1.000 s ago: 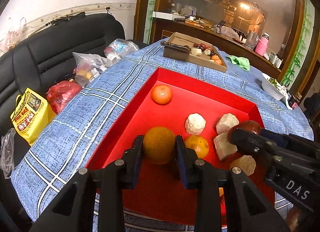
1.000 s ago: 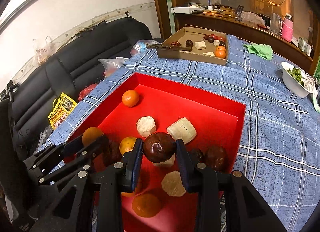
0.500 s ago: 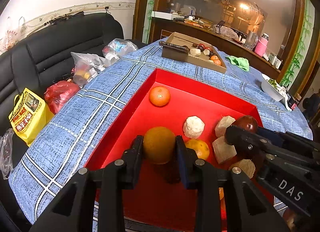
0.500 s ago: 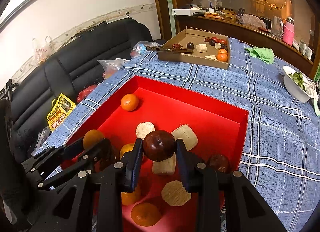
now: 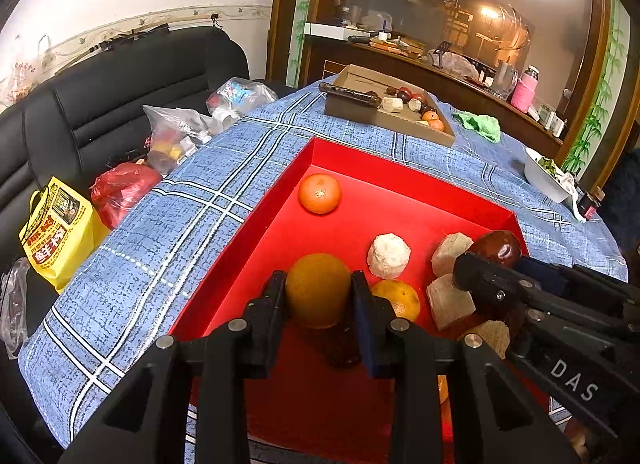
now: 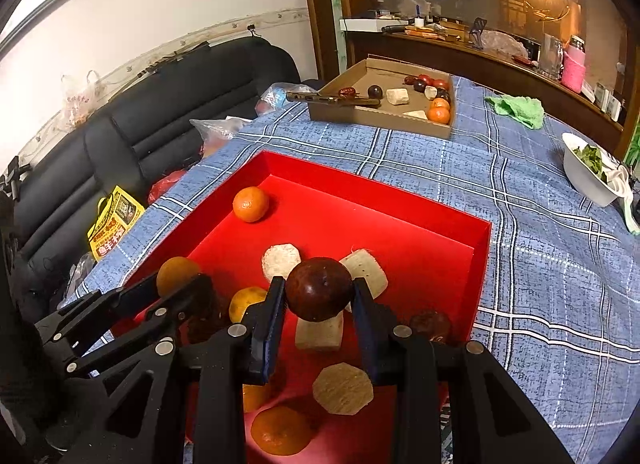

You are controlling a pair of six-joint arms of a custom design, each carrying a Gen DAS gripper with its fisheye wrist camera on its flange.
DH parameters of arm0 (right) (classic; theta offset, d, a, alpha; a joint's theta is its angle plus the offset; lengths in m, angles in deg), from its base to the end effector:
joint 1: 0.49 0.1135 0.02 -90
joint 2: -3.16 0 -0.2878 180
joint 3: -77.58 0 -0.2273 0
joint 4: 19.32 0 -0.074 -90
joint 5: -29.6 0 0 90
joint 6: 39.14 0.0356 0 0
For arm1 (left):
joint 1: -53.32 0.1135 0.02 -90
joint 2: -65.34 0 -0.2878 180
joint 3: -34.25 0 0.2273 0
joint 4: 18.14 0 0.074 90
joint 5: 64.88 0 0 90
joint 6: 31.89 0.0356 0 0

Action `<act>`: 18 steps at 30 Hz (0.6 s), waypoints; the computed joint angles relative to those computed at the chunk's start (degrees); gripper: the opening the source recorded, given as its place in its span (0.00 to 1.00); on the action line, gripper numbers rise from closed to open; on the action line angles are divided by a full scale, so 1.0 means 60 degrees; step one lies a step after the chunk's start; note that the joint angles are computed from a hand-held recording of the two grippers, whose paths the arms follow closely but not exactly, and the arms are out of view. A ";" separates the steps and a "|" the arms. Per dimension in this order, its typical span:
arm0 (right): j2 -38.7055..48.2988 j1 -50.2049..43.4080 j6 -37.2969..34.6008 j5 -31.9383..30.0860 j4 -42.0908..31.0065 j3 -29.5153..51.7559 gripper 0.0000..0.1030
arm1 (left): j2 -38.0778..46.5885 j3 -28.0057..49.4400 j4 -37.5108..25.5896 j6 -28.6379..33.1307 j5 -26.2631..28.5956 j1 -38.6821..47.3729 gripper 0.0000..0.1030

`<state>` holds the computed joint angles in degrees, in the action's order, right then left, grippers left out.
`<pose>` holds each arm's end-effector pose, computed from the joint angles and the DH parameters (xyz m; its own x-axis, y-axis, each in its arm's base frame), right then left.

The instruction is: Organize fruits

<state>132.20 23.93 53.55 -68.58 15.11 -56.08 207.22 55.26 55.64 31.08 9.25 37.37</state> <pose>0.2737 0.1298 0.0301 -0.7020 -0.2677 -0.6599 -0.4630 0.8757 0.1373 0.1983 -0.0466 0.0168 -0.6661 -0.2643 -0.6975 -0.2440 0.9609 -0.1310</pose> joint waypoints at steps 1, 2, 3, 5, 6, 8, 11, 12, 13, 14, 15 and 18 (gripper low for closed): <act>0.0009 0.0009 -0.0025 0.0048 0.0010 0.0008 0.35 | -0.0022 0.0011 -0.0046 0.0013 -0.0003 0.0015 0.30; 0.0014 0.0027 -0.0053 0.0092 0.0031 0.0003 0.36 | -0.0067 0.0043 -0.0138 0.0034 0.0000 0.0024 0.34; 0.0001 0.0044 -0.0076 0.0122 0.0032 -0.0003 0.36 | -0.0141 0.0078 -0.0271 0.0061 -0.0014 0.0003 0.44; -0.0039 0.0048 -0.0064 0.0225 0.0041 -0.0042 0.36 | -0.0350 0.0203 -0.0728 0.0046 -0.0125 -0.0050 0.51; -0.0051 0.0010 -0.0056 0.0230 0.0103 -0.0092 0.36 | -0.0390 0.0229 -0.0801 0.0080 -0.0071 -0.0010 0.55; -0.0139 -0.0154 -0.0029 0.0086 0.0131 -0.0188 0.36 | -0.0472 0.0299 -0.1005 0.0107 -0.0108 -0.0053 0.61; -0.0334 -0.0297 -0.0002 0.0008 0.0332 -0.0465 0.37 | -0.0688 0.0436 -0.1494 0.0119 -0.0394 -0.0299 0.64; -0.0418 -0.0328 -0.0007 0.0000 0.0421 -0.0583 0.38 | -0.0749 0.0472 -0.1630 0.0096 -0.0478 -0.0367 0.64; -0.0501 -0.0350 -0.0012 0.0001 0.0511 -0.0700 0.41 | -0.0800 0.0493 -0.1738 0.0058 -0.0524 -0.0416 0.64; -0.0620 -0.0391 -0.0024 -0.0001 0.0641 -0.0873 0.43 | -0.0855 0.0488 -0.1821 -0.0017 -0.0594 -0.0482 0.65; -0.0718 -0.0424 -0.0029 -0.0009 0.0733 -0.1005 0.44 | -0.0915 0.0453 -0.1866 -0.0110 -0.0681 -0.0550 0.66; -0.1041 -0.0599 -0.0064 -0.0079 0.1097 -0.1479 0.47 | -0.1129 0.0095 -0.1572 -0.0487 -0.1114 -0.0849 0.70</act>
<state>125.96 20.34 53.17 -69.06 21.69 -64.95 200.45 55.83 46.21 28.15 2.56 32.27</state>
